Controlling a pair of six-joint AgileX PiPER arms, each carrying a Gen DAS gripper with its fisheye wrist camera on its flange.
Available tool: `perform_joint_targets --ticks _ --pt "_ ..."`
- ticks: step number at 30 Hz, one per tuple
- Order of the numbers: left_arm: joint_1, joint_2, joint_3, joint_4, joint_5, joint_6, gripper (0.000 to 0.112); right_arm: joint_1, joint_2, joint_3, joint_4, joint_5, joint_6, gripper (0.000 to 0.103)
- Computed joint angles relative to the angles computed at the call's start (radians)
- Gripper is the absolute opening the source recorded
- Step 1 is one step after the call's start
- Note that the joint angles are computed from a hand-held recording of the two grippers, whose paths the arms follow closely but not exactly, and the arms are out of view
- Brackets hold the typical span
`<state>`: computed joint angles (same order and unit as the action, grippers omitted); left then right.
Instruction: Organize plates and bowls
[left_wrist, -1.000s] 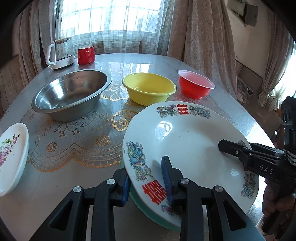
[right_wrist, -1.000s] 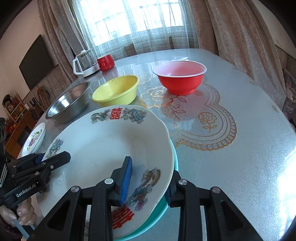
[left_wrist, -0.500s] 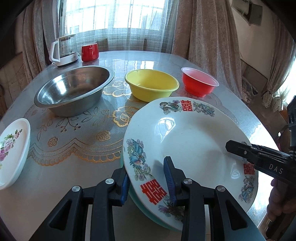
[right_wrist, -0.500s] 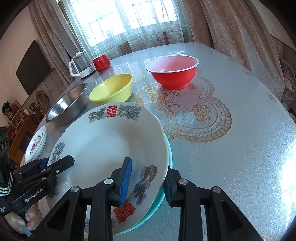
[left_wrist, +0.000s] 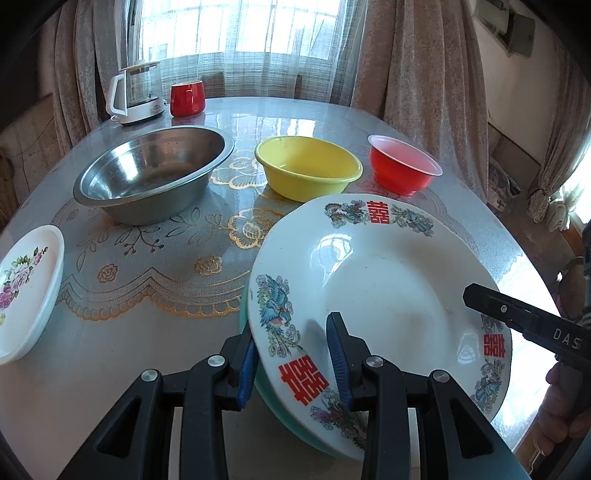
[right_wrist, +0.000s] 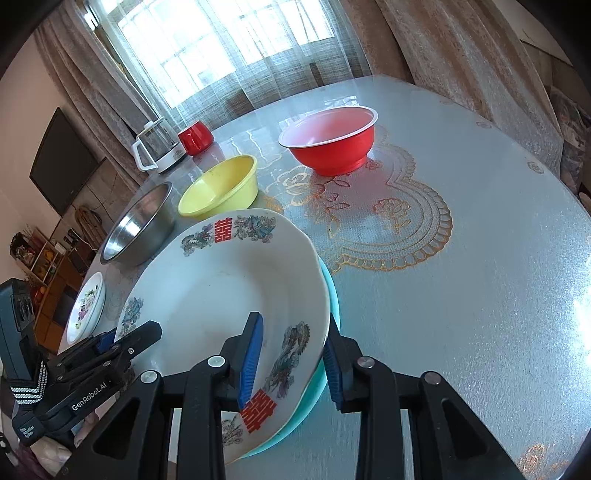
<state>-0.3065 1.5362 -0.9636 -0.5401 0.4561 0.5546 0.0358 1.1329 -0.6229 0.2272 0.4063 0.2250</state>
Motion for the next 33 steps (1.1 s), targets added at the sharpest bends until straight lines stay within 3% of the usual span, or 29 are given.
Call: perform_joint_targets --ticks 5,13,16,20,27,30,33 --pt "-0.049 -0.018 0.021 0.156 -0.051 -0.153 0.038 0.069 -0.009 -0.01 -0.262 0.007 0.261 0.033" --pt "-0.06 -0.038 0.039 0.211 -0.074 -0.207 0.037 0.14 -0.049 -0.013 -0.535 0.036 0.511 0.034" --pt "-0.072 -0.064 0.064 0.287 -0.121 -0.277 0.037 0.17 -0.03 -0.007 -0.612 0.037 0.593 0.034" --pt "-0.048 -0.064 0.055 0.227 -0.099 -0.239 0.037 0.146 -0.023 0.001 -0.542 0.018 0.53 0.034" --pt "-0.05 -0.085 0.082 0.237 -0.126 -0.24 0.039 0.172 -0.018 0.021 -0.664 0.02 0.667 0.034" --pt "-0.013 -0.101 0.091 0.079 -0.11 -0.1 0.039 0.199 -0.017 0.017 -0.719 0.041 0.722 0.034" --pt "0.001 -0.107 0.101 0.083 -0.117 -0.106 0.039 0.2 -0.024 0.017 -0.695 0.031 0.692 0.034"
